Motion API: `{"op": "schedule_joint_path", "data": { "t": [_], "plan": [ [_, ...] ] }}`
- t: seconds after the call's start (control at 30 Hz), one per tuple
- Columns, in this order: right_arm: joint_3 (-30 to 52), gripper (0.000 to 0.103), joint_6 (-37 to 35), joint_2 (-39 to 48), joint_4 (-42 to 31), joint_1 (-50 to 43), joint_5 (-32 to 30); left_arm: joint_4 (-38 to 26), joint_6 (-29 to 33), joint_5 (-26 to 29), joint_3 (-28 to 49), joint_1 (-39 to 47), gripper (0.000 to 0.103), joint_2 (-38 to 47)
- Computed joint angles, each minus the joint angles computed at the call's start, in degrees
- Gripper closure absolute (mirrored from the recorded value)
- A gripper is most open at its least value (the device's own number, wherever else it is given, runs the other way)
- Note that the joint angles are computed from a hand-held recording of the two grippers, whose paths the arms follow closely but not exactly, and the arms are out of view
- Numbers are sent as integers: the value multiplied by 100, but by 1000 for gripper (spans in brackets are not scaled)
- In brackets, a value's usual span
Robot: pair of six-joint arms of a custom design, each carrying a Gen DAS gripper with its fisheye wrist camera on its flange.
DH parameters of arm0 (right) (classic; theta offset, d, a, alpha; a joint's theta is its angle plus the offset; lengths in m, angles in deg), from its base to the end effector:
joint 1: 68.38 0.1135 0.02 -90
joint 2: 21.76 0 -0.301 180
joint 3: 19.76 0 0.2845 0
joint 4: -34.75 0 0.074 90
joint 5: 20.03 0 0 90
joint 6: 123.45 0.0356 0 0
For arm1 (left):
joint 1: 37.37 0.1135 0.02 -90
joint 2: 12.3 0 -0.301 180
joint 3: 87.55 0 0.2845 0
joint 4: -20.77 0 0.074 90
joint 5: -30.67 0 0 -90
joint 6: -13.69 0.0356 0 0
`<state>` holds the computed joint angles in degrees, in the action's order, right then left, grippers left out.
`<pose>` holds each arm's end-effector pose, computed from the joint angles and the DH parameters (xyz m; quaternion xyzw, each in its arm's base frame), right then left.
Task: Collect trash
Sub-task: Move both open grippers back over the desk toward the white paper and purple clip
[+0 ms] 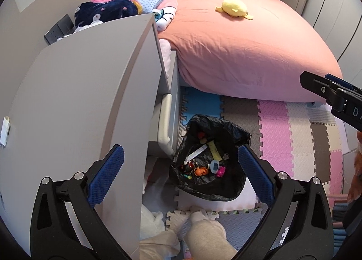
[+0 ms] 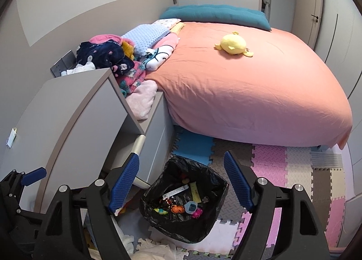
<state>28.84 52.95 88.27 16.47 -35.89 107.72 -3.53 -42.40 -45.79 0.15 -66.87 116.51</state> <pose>0.2457 0.1306 0.0459 0.4530 0.8269 -0.0907 0.3206 0.4034 -0.2378 0.0622 0.5313 0.8123 -0.1070 0.2157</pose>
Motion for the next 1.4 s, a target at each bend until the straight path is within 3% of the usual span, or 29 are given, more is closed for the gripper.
{"op": "schedule_joint_path", "data": {
  "t": [0.6, 1.17, 1.4],
  "plan": [
    [1778, 25, -1026, 550, -546, 161, 137, -477, 130, 396, 915, 1044, 5, 257],
    [4752, 25, -2539, 2181, -1048, 136, -302, -1377, 25, 570, 2758, 2288, 5, 1185],
    [6150, 25, -2962, 2943, -1515, 156, -488, -2000, -71, 619, 4003, 2726, 5, 1850]
  ]
}}
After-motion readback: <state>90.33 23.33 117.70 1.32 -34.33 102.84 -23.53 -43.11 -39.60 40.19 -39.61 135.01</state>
